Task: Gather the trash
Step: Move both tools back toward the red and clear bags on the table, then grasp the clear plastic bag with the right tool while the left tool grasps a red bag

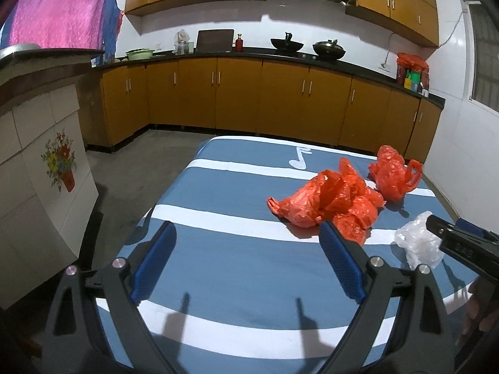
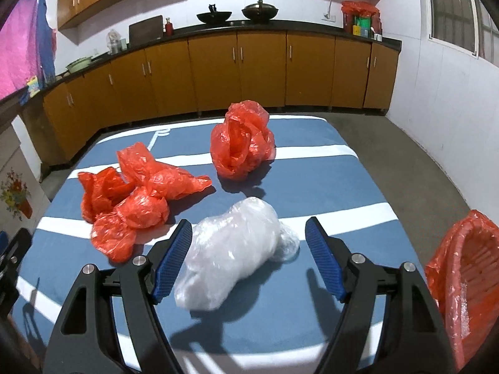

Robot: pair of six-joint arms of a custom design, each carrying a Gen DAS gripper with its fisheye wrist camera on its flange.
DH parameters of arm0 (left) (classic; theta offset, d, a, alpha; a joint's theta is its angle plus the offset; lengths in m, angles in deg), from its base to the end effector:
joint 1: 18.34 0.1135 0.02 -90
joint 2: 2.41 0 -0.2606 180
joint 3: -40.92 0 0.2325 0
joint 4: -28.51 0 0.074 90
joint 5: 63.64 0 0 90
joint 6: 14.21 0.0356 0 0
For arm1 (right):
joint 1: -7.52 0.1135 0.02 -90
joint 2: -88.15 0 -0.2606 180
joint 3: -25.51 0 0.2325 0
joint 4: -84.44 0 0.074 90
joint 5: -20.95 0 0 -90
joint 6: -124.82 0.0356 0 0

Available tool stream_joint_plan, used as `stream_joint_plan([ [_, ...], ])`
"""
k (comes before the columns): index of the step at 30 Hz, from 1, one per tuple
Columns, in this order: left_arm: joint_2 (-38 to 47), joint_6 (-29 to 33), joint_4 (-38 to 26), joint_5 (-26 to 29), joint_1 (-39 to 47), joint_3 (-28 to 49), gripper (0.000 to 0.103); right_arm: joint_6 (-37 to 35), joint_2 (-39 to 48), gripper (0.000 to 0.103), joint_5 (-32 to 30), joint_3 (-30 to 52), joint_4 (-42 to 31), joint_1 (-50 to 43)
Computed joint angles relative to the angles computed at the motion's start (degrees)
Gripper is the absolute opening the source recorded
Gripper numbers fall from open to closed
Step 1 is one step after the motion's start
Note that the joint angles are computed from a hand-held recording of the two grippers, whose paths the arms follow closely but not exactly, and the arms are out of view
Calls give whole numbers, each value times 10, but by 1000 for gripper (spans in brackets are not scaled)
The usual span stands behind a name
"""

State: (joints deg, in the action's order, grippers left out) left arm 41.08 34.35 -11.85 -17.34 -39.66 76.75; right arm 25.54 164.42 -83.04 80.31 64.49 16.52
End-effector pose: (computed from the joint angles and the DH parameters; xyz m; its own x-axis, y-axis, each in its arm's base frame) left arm 0.1283 -0.0237 0.1877 -0.4082 -0.3543 -0.8413 -0.5840 0.8097 -0.0577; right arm 0.2514 0.0485 0.2097 -0.5915 -0.2521 -0.7659 -0.4319 0.9012 0.0369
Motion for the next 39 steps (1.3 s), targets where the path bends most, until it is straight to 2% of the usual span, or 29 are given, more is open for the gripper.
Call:
stream_joint_plan([
  [4, 0, 15, 13, 15, 16, -7, 91, 18, 33, 81, 46, 12, 11, 19],
  [12, 28, 27, 49, 40, 29, -8, 91, 14, 78, 81, 39, 38, -20, 19],
  [15, 40, 28, 57, 37, 20, -4, 91, 7, 85, 75, 23, 46, -36, 17],
  [17, 50, 28, 62, 38, 14, -2, 91, 2, 92, 66, 14, 53, -48, 17],
  [19, 57, 30, 68, 42, 13, -1, 91, -4, 102, 50, -4, 62, -64, 12],
  [22, 65, 40, 84, 64, 22, 0, 91, -11, 102, 38, -17, 62, -74, 7],
  [28, 108, 85, 145, 120, 65, 6, 90, -39, 83, 35, -29, 48, -78, -28],
  [35, 217, 176, 230, 243, 172, 67, 83, -56, 85, 35, -52, 52, -91, -71],
  [39, 281, 209, 248, 247, 172, 109, 83, -59, 86, 35, -53, 51, -90, -71],
])
